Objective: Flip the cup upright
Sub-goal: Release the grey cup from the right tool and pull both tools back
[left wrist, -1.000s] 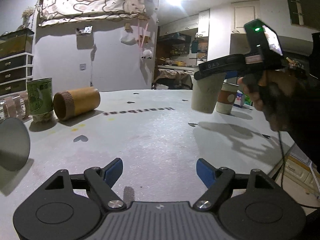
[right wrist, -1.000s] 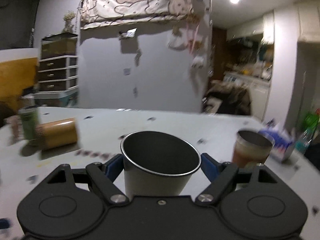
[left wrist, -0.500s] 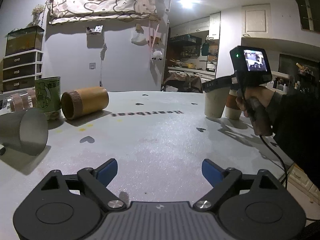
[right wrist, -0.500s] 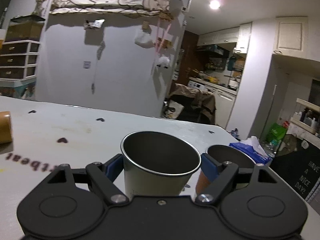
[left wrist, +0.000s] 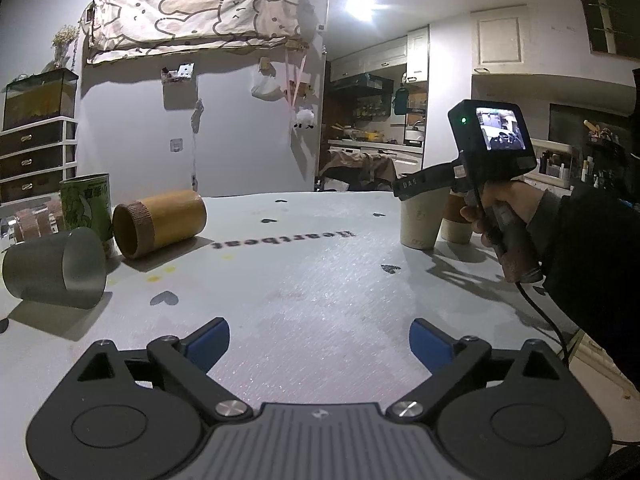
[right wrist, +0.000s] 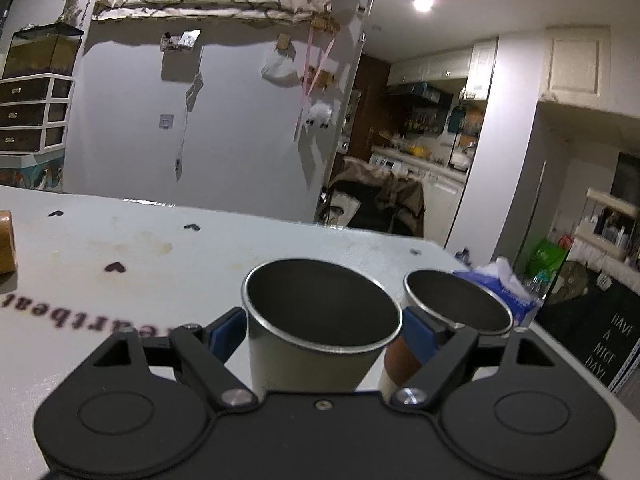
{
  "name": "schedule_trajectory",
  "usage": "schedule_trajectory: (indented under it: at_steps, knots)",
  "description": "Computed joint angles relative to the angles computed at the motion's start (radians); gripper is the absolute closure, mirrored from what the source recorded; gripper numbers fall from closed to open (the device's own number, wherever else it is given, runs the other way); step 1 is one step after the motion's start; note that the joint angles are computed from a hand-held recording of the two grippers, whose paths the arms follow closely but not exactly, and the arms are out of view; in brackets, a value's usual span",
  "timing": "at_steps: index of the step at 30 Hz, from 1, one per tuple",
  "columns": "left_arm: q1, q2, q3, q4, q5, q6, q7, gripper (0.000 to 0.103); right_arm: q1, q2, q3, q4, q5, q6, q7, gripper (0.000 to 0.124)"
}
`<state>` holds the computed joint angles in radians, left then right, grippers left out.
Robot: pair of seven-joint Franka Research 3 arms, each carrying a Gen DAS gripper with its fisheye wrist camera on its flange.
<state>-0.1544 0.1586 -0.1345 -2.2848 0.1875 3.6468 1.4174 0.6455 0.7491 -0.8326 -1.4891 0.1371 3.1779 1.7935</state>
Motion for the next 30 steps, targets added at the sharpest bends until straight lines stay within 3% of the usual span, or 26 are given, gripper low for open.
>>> schedule_trajectory:
  at_steps: [3, 7, 10, 14, 22, 30]
  knots:
    - [-0.001, 0.001, 0.000, 0.005, 0.003, 0.000, 0.002, 0.007, -0.016, -0.050, 0.043, -0.027, -0.011, -0.003, -0.018, 0.032]
    - [-0.007, -0.003, 0.000, 0.006, -0.003, 0.004, 0.015, 0.007, 0.058, -0.082, -0.026, -0.100, -0.010, 0.033, -0.029, 0.028]
    - [-0.010, -0.009, -0.001, 0.004, -0.007, 0.009, 0.024, 0.006, 0.085, -0.154, -0.021, -0.171, 0.019, 0.066, -0.074, 0.028]
    - [-0.018, -0.018, -0.002, 0.009, -0.025, 0.011, 0.044, 0.006, 0.129, -0.290, -0.006, -0.317, 0.048, 0.181, -0.155, 0.026]
    - [-0.047, -0.043, -0.008, 0.021, -0.107, 0.016, 0.110, 0.006, 0.286, -0.578, -0.041, -0.633, 0.145, 0.415, -0.390, 0.023]
    - [-0.076, -0.069, -0.022, 0.027, -0.207, 0.008, 0.185, 0.002, 0.294, -0.762, 0.055, -0.809, 0.343, 0.552, -0.627, 0.021]
